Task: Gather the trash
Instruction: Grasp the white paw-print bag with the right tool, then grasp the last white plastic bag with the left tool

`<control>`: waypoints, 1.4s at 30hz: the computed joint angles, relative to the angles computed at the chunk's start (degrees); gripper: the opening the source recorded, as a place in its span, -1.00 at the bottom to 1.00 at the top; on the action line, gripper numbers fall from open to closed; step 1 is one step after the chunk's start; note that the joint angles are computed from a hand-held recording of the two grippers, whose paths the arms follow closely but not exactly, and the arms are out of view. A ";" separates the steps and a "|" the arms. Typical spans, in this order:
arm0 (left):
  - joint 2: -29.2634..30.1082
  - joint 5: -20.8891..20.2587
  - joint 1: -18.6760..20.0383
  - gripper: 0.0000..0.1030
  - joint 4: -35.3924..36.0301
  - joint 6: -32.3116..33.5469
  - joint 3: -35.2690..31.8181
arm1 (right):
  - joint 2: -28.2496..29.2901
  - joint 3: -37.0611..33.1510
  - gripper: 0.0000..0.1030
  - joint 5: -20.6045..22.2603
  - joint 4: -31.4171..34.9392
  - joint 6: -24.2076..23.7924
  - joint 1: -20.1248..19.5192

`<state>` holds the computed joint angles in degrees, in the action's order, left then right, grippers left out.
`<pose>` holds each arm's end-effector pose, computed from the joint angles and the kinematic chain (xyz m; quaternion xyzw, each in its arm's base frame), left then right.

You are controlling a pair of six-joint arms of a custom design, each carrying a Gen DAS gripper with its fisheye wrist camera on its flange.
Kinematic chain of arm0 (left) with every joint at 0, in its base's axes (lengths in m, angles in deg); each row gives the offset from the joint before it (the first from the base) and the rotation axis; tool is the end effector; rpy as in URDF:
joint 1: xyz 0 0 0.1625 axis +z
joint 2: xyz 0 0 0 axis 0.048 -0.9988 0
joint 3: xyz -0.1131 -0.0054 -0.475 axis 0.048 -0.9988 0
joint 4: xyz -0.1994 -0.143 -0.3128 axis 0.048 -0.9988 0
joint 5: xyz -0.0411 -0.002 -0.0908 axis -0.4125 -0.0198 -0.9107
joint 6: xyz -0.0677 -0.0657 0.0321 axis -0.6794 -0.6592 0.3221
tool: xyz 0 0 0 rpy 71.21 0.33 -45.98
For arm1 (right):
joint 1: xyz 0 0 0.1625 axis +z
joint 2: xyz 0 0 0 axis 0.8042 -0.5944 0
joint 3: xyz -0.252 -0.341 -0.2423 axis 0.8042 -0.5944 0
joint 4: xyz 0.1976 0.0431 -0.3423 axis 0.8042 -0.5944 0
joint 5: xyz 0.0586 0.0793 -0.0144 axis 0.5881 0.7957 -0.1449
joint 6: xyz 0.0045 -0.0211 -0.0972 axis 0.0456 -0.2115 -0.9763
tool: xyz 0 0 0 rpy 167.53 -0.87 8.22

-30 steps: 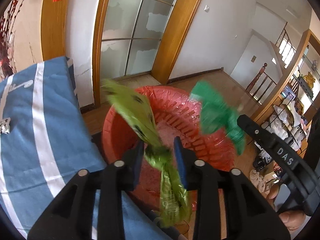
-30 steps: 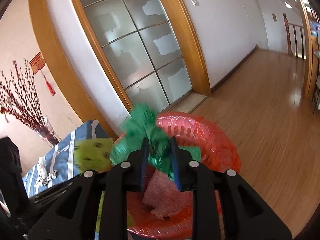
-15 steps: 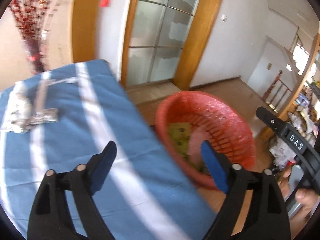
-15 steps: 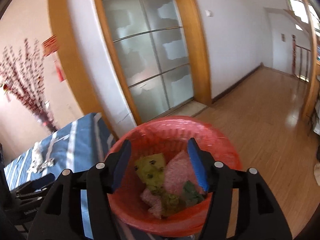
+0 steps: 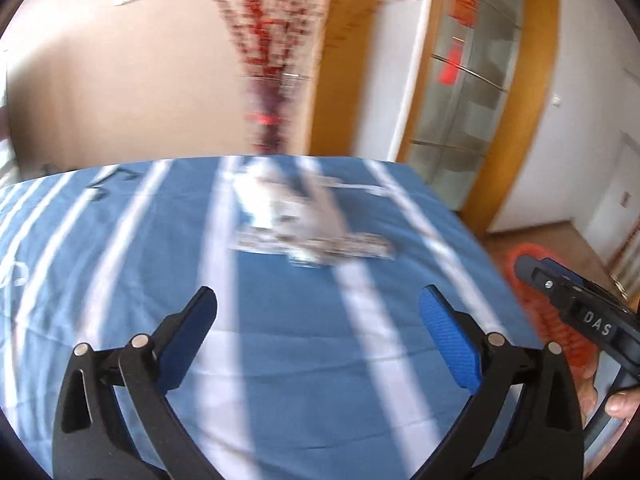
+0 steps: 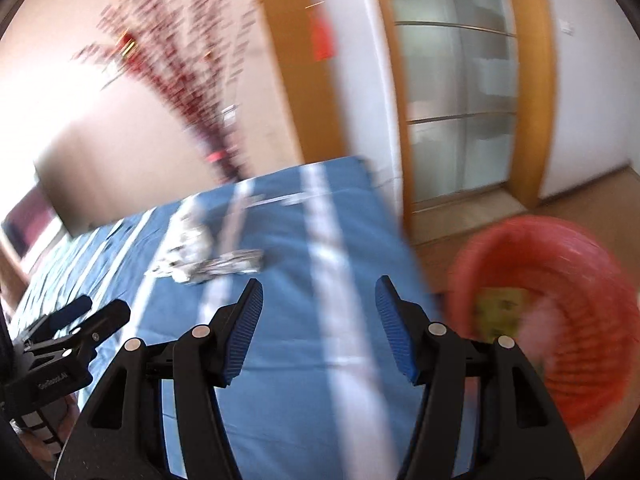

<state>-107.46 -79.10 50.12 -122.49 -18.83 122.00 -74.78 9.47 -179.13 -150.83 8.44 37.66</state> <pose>-0.2129 -0.6479 0.0912 0.0538 0.8184 -0.4567 0.3447 0.1338 -0.7300 0.2263 0.2638 -0.8851 0.3404 0.1766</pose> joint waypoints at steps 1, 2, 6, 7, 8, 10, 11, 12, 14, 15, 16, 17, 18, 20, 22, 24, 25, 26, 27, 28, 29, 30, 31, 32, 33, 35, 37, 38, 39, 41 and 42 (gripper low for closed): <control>-0.60 1.19 0.22 0.92 -0.92 0.38 0.72 | 0.95 -0.53 0.10 -0.10 0.29 -0.36 0.60; -1.10 2.42 0.50 0.92 -2.10 1.07 1.44 | 2.10 -1.36 0.07 -0.24 0.96 -0.58 1.25; -2.24 8.48 1.98 0.92 -5.68 5.12 2.49 | 7.66 -6.87 -0.09 -1.97 6.21 2.09 3.98; -2.63 8.66 2.40 0.92 -6.58 5.92 2.77 | 8.92 -8.18 -0.13 -3.00 6.63 3.02 4.52; -3.15 8.67 2.88 0.92 -7.33 6.16 3.20 | 10.53 -9.89 -0.13 -4.57 6.54 4.03 5.16; -4.35 8.59 3.69 0.92 -6.67 4.56 4.09 | 13.01 -12.38 -0.13 -7.59 5.75 6.09 6.12; -4.86 8.45 3.93 0.92 -6.28 3.76 4.54 | 14.39 -14.21 -0.13 -9.04 6.20 7.99 6.48; -5.36 8.42 4.16 0.92 -5.80 2.83 4.93 | 15.29 -15.67 -0.13 -10.19 7.33 9.69 6.71; -6.06 8.44 4.46 0.92 -5.27 1.78 5.50 | 16.66 -17.67 -0.12 -11.80 9.13 12.27 7.09; -6.36 8.31 4.64 0.92 -5.32 1.62 5.71 | 17.06 -18.10 -0.12 -12.44 9.62 12.67 7.28; -6.58 8.24 4.83 0.92 -5.28 1.57 5.77 | 17.41 -18.53 -0.12 -12.98 10.49 12.70 7.44; -6.62 8.21 4.97 0.92 -5.44 1.67 5.78 | 17.55 -18.59 -0.12 -13.17 11.17 12.22 7.52; -6.58 8.12 5.14 0.92 -5.89 2.17 5.64 | 17.62 -18.18 -0.12 -13.51 10.69 11.45 7.57; -6.35 8.01 5.34 0.92 -7.04 3.50 5.32 | 17.75 -17.32 -0.13 -14.03 9.09 9.06 7.53; -6.12 7.72 5.48 0.92 -7.52 4.38 5.00 | 16.99 -16.39 -0.29 -12.95 9.87 9.17 7.07; -5.95 7.08 5.62 0.92 -7.24 4.78 4.58 | 16.28 -15.64 -0.55 -11.94 10.72 8.71 6.56; -5.79 6.51 5.76 0.92 -7.30 5.35 4.15 | 15.82 -15.13 -0.64 -11.53 11.08 7.95 6.31; -5.68 5.79 5.83 0.92 -7.48 5.93 3.83 | 15.86 -15.12 -0.68 -11.39 11.15 7.40 6.18; -5.53 4.47 5.91 0.92 -7.73 6.67 3.41 | 15.44 -14.45 -0.71 -11.37 10.71 6.51 6.00; -5.44 3.59 5.97 0.92 -7.96 7.12 3.17 | 15.00 -13.84 -0.75 -11.40 10.27 5.55 5.85; -5.21 2.13 6.11 0.92 -8.23 7.79 2.62 | 14.73 -13.57 -0.77 -11.29 10.06 5.06 5.70; -4.94 1.49 6.22 0.92 -8.13 8.13 2.01 | 14.25 -13.01 -0.79 -11.24 9.49 4.43 5.46; -4.48 1.34 6.32 0.92 -7.56 8.41 0.97 | 13.86 -12.58 -0.81 -11.18 8.93 3.92 5.24; -4.07 1.27 6.44 0.92 -6.91 8.67 -0.01 | 13.47 -12.11 -0.82 -11.09 8.08 3.36 5.00; -3.72 0.29 6.71 0.92 -5.30 8.66 -1.31 | 12.89 -11.38 -0.82 -10.94 6.67 2.66 4.70; -3.24 -2.57 7.52 0.92 0.02 7.57 -4.30 | 11.84 -10.19 -0.83 -10.56 4.38 1.59 4.17; -2.14 -3.79 8.09 0.91 2.78 7.97 -7.48 | 10.44 -9.08 -0.83 -9.68 3.12 1.28 3.49; -1.11 -4.66 8.52 0.90 3.95 8.69 -10.02 | 9.89 -8.67 -0.83 -9.35 2.79 1.30 3.22; -0.33 -4.99 8.78 0.88 4.41 9.24 -11.71 | 9.24 -8.22 -0.83 -8.99 2.57 1.45 2.86; 1.39 -5.16 9.44 0.78 6.71 10.01 -15.76 | 8.40 -7.83 -0.83 -8.37 2.86 1.85 2.32; 2.56 -5.05 9.99 0.64 9.72 9.83 -18.80 | 7.83 -7.50 -0.83 -8.03 3.06 2.14 1.97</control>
